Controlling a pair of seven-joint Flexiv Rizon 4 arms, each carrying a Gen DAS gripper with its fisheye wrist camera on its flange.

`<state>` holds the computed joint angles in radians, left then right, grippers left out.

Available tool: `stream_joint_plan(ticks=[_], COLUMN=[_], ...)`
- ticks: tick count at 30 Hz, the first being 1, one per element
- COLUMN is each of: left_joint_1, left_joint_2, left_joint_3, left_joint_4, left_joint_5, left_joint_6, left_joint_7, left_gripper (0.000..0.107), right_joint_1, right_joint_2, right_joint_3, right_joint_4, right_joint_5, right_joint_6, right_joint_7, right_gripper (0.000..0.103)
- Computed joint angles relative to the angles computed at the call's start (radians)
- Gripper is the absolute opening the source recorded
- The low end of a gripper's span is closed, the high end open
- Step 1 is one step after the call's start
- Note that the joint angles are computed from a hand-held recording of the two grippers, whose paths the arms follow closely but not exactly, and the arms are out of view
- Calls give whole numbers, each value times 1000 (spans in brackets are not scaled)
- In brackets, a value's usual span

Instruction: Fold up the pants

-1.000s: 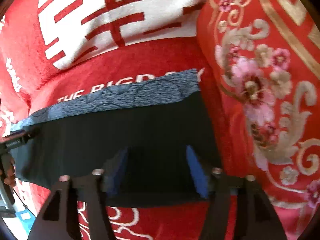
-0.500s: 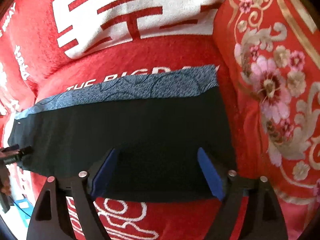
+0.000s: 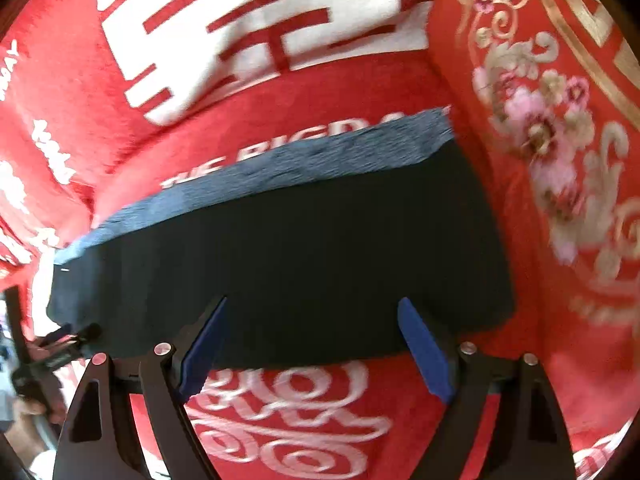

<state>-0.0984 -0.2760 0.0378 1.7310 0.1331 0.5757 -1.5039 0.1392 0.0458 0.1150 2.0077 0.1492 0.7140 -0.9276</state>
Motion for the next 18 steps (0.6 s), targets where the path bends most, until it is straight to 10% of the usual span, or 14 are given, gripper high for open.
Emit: stream_joint_plan(ticks=[13,18], left_joint_1=[157,192], left_joint_2=[-25,-38], left_joint_3=[61,62], left_joint_4=[-30,-4], left_joint_5=[-42,-67], left_joint_6=[76,126], left_joint_7=[163,264], left_gripper=[97,97], right_joint_1=[204,241], right_joint_2=[-190,-323], right_joint_3=[138,202], right_joint_4=[-185,-277], right_joint_5=[390,467], right_joint_6=[227,345], right_joint_7=[7,1], right_gripper=[84,59])
